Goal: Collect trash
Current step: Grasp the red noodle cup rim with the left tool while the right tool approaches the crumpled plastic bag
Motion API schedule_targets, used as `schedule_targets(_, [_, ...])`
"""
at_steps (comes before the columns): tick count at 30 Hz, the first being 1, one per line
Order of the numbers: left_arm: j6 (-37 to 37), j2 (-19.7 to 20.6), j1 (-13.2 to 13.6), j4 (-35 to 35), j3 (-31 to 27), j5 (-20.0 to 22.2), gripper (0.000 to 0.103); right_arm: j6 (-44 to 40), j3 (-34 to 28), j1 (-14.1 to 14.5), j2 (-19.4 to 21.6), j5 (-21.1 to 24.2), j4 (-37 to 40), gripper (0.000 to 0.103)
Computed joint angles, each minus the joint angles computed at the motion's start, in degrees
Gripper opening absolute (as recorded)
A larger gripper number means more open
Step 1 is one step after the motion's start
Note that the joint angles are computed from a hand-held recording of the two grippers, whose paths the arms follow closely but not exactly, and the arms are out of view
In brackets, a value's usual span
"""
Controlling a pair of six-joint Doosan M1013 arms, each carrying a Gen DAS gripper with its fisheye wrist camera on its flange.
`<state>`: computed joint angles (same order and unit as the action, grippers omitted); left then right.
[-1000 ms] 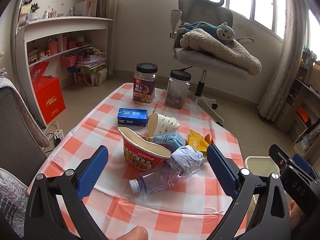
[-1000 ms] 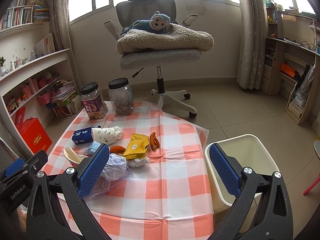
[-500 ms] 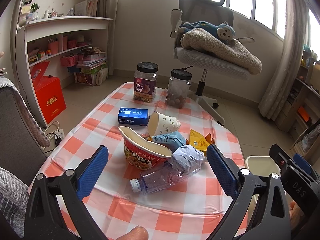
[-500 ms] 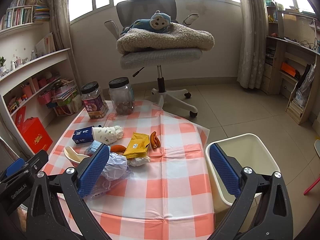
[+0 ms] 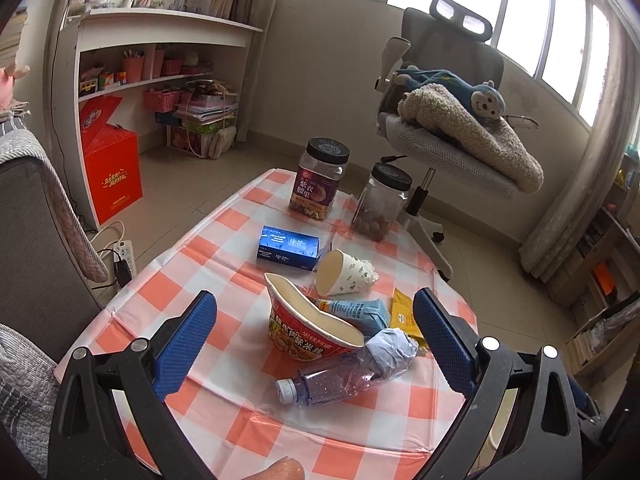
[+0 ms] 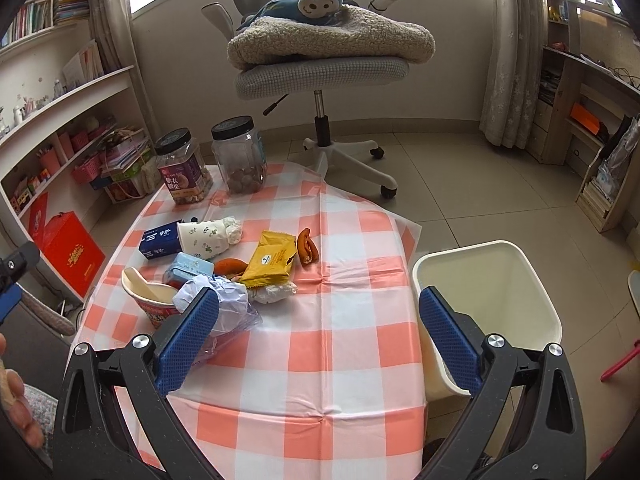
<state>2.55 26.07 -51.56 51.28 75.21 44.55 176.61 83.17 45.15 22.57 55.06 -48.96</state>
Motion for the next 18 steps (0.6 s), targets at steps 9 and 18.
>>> schedule_targets(9, [14.66,2.67,4.83,-18.22,-7.80,4.64,0.096,-9.83,-4.39,-3.51,0.07,-4.74,10.88,0.096])
schedule_targets(18, [17.73,9.97,8.73,-39.99,-12.33,8.47,0.095,-15.04,-1.98,-8.18,1.24,-10.62,26.30,0.096])
